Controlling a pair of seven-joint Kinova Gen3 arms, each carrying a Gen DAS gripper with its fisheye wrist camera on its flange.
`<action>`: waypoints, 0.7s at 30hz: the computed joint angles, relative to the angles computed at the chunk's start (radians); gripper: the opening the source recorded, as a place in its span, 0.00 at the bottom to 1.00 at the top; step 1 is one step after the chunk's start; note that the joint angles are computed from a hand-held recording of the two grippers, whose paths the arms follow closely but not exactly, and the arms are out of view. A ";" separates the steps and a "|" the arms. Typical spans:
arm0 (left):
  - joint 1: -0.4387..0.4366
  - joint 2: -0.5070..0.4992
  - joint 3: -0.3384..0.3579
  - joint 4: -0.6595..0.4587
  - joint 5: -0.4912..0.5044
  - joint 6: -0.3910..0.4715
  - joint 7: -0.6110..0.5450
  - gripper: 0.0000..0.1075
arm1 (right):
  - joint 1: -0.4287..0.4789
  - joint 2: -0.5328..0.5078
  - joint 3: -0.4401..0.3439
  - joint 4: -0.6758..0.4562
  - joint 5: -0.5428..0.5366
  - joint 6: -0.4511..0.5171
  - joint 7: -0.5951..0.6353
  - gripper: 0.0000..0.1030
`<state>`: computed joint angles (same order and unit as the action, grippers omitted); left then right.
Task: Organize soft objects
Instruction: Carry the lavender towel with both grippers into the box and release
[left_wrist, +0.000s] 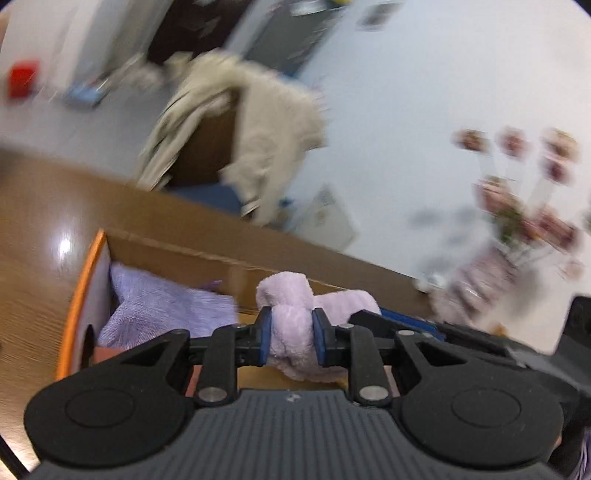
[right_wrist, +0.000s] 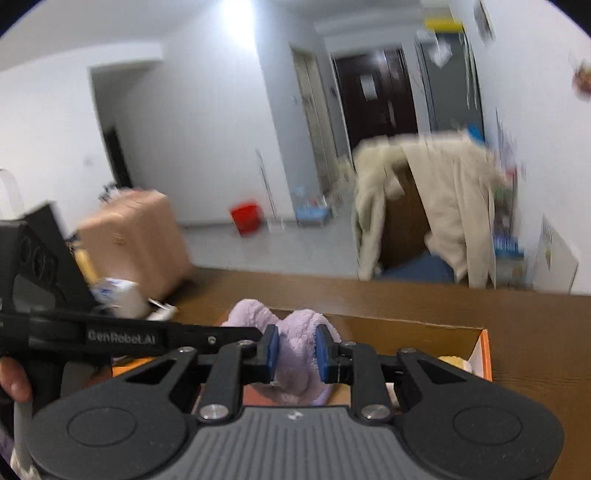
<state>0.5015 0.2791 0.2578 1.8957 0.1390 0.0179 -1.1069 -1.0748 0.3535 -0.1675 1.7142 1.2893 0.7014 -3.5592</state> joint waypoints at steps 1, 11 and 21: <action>0.018 0.046 -0.032 -0.046 -0.007 0.036 0.023 0.20 | 0.046 0.030 0.004 -0.024 -0.037 -0.041 0.041 0.20; 0.378 0.280 -0.460 -0.396 -0.185 0.424 0.252 0.25 | 0.337 0.233 -0.169 -0.190 -0.288 -0.114 0.427 0.20; 0.497 0.127 -0.486 -0.332 -0.426 0.487 0.438 0.54 | 0.012 0.066 0.207 -0.074 -0.356 -0.159 0.353 0.37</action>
<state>0.9989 0.4059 -0.2284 1.5637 -0.2866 0.5048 -0.6692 -1.0632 0.4195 0.0391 1.6403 0.9335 0.5419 -3.2066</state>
